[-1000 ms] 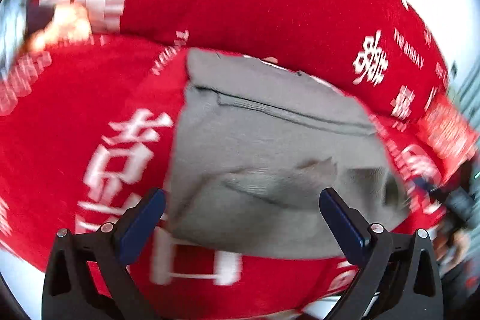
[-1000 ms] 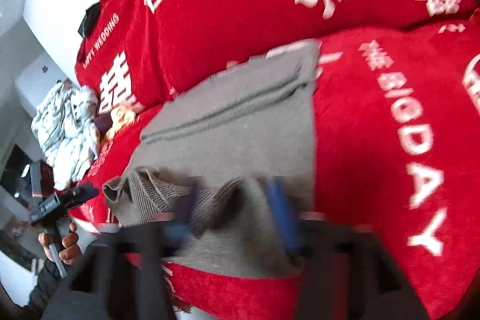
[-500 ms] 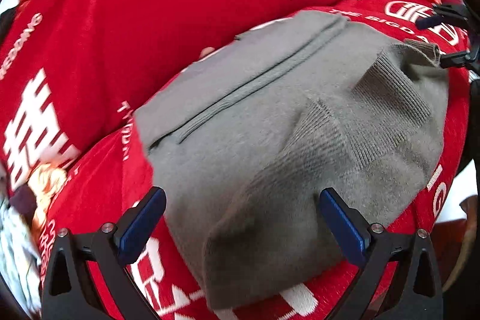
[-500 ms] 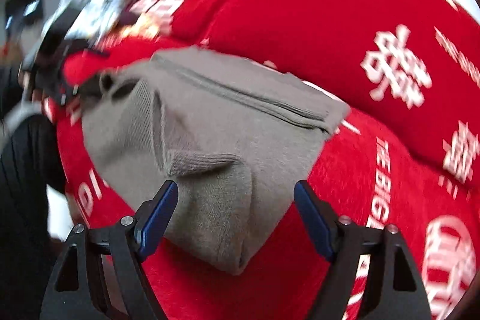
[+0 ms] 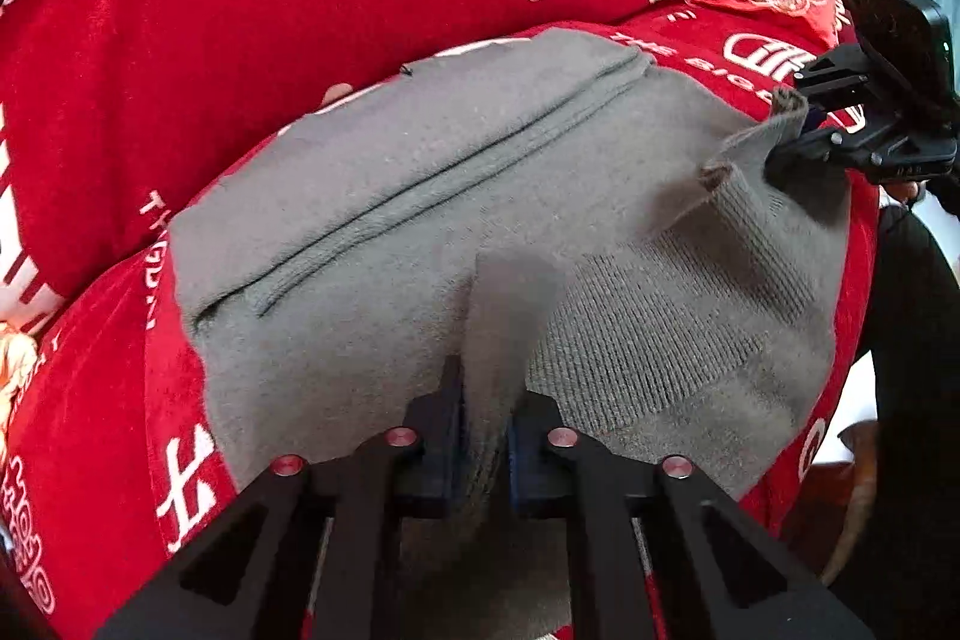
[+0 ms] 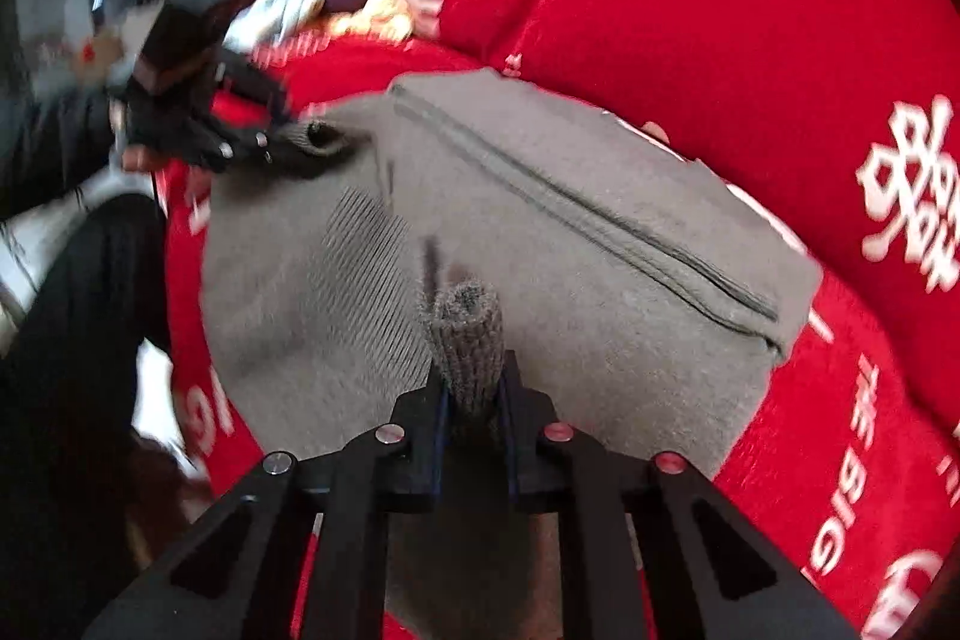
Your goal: Fold small clothes
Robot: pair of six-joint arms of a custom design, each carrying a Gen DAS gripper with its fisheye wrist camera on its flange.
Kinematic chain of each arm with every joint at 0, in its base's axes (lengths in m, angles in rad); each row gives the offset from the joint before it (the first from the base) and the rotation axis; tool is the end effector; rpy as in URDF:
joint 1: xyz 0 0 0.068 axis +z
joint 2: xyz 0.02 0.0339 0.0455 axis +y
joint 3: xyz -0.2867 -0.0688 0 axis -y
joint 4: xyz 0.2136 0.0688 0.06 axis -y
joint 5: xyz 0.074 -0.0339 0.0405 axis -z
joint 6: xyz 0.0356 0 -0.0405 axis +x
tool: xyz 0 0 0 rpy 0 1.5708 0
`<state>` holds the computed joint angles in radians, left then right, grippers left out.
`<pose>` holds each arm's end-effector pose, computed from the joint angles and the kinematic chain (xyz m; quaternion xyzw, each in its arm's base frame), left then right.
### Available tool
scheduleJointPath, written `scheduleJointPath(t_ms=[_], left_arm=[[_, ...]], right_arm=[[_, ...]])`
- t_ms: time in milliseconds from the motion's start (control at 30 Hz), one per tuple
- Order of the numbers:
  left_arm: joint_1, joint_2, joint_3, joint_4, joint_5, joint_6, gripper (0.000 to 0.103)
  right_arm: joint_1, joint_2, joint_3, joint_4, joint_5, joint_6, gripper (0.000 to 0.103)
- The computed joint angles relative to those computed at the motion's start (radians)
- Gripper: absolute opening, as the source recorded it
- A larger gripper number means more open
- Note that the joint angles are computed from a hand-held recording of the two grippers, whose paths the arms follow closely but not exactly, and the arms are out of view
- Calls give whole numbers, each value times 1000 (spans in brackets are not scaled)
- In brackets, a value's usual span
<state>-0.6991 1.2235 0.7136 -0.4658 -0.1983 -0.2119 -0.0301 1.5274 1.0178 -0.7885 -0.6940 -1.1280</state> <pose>0.1570 -0.1228 0.2410 0.2013 0.9303 -0.0433 0.3036 0.2512 0.0152 0.2505 -0.5256 0.7707 0.2120 0.2914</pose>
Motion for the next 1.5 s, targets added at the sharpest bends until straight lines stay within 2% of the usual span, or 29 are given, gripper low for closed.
scheduleJointPath(t_ms=[133, 300, 533, 867, 1067, 1167, 1500], left_arm=[[75, -97, -16, 9, 71, -72, 7], [115, -177, 3, -9, 76, -166, 8], [161, -242, 60, -33, -6, -272, 7], [248, -196, 128, -14, -26, -323, 8], [330, -113, 194, -2, 10, -314, 8], [378, -77, 229, -10, 49, -309, 7], [439, 64, 384, -54, 74, -258, 7]], right_arm=[[-72, 24, 48, -47, -106, 97, 15], [-88, -22, 27, 42, -128, 252, 15], [-57, -96, 30, 198, -42, 482, 15], [83, -61, 136, 314, 139, 755, 14], [147, 16, 246, 312, 206, 830, 15], [167, 44, 287, 307, 223, 839, 14], [210, 180, 487, 237, 285, 874, 14]])
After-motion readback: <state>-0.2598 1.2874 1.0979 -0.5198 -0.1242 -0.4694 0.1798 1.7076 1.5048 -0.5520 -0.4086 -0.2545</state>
